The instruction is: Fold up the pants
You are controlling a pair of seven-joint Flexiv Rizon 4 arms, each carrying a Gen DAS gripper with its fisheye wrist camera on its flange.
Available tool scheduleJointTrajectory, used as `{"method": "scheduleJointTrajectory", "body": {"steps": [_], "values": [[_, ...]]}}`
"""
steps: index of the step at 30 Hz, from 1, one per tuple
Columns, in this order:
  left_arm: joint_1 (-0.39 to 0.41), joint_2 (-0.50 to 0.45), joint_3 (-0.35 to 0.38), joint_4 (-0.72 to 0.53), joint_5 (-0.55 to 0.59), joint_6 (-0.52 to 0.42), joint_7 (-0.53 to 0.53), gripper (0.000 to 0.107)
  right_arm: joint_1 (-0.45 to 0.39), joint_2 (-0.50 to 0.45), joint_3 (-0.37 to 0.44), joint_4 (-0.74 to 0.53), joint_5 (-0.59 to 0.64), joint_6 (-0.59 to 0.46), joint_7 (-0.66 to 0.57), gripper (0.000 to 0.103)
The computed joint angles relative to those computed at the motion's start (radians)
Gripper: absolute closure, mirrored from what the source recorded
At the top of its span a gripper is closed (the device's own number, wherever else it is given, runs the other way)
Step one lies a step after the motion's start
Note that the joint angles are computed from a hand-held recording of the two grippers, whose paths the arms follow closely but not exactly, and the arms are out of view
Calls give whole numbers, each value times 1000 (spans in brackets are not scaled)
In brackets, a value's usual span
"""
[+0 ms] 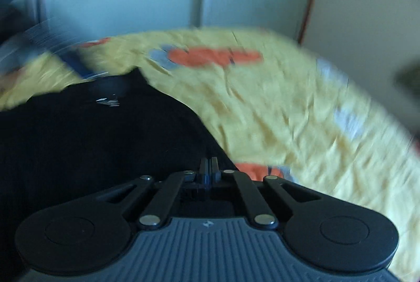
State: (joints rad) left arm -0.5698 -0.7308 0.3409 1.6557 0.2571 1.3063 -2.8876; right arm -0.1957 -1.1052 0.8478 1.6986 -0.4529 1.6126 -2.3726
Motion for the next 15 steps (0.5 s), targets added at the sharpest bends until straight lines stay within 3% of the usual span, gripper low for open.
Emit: {"method": "scheduleJointTrajectory", "body": {"steps": [3,5,8,11,13,15], "values": [[151,-21,-168,3,-122,57,118,16,-14,44,-46,139,-47,200,-40,103],[132,-23,-152,-5,-139,47,122,17,-6,53,-56,128,-32,186,-15,103],[55,-24,-76,-19,-123,11,116,14,-75,-55,75,-19,-82,-51,71,95],[63,-16,-89,-1,-132,7,132,13,-75,-167,198,-208,-34,-300,47,76],[66,-11,-88,14,-138,15,127,13,-32,-210,229,-355,11,-490,66,59],[55,-4,-70,17,-135,11,118,13,15,-230,215,-452,29,-584,63,58]]}}
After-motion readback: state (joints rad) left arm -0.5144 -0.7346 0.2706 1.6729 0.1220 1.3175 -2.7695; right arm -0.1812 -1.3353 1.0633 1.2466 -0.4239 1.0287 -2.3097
